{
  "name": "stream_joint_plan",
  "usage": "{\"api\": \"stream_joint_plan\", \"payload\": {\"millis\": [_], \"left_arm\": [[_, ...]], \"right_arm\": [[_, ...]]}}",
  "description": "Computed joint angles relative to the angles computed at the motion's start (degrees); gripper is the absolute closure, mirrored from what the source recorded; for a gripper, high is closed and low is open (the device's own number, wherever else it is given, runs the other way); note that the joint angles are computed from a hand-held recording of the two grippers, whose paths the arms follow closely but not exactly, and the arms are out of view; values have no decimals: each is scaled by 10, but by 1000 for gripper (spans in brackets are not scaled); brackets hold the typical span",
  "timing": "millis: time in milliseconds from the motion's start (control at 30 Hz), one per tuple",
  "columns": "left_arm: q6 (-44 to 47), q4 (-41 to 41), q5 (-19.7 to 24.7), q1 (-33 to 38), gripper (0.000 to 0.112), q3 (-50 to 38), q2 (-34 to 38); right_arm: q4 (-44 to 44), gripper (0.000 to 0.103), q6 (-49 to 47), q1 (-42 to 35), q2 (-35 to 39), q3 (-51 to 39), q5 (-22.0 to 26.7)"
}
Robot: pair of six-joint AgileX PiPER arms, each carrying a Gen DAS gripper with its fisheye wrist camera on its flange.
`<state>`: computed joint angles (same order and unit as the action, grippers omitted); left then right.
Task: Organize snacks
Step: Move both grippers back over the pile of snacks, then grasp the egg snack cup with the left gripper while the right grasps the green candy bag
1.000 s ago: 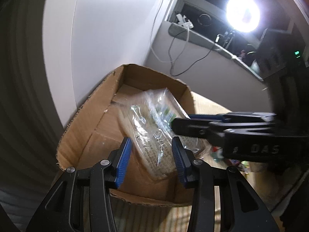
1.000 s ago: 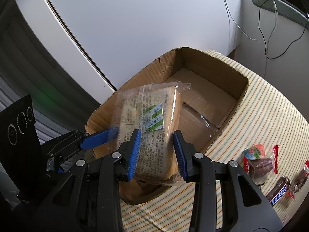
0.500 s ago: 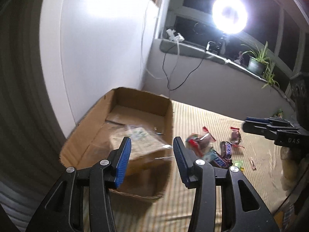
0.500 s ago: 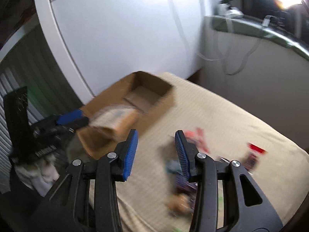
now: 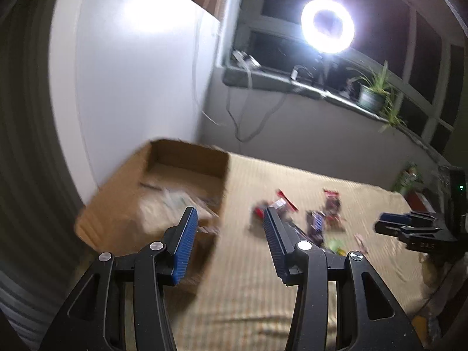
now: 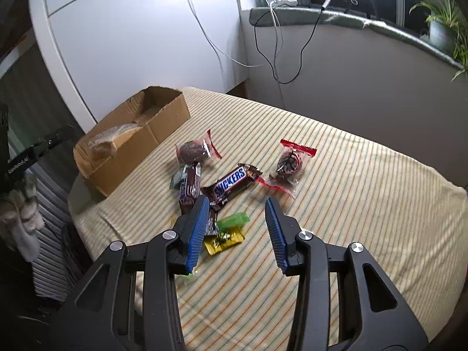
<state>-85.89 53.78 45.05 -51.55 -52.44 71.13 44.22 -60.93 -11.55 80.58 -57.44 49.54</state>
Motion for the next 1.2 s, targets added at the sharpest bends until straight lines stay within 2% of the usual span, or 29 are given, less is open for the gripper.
{"api": "stream_joint_plan", "payload": {"millis": [200,267,300,333,400,733,900,1100,1200], "left_arm": [[22,-55,-106,-8,67,6,63],[71,-102,-159,5,71,-2,90],[99,-127,-177,12,73,-7,103],[128,-149,-189,16,73,-16,118],[189,-198,-201,22,73,-37,148],[363,-329,-194,26,73,-113,233],[386,-338,-179,31,73,-143,264],[413,-356,-180,36,73,-151,281],[412,-354,-182,38,78,-150,281]], "right_arm": [[-3,61,-46,19,-52,80,-19],[2,62,-70,19,-53,93,2],[2,66,-81,23,-55,101,7],[1,70,-90,27,-55,107,8],[0,72,-104,40,-54,120,7],[9,72,-142,71,-15,139,-18],[-6,72,-141,89,-2,140,-48],[-13,72,-148,92,6,136,-51],[-24,72,-145,93,14,134,-54]]}}
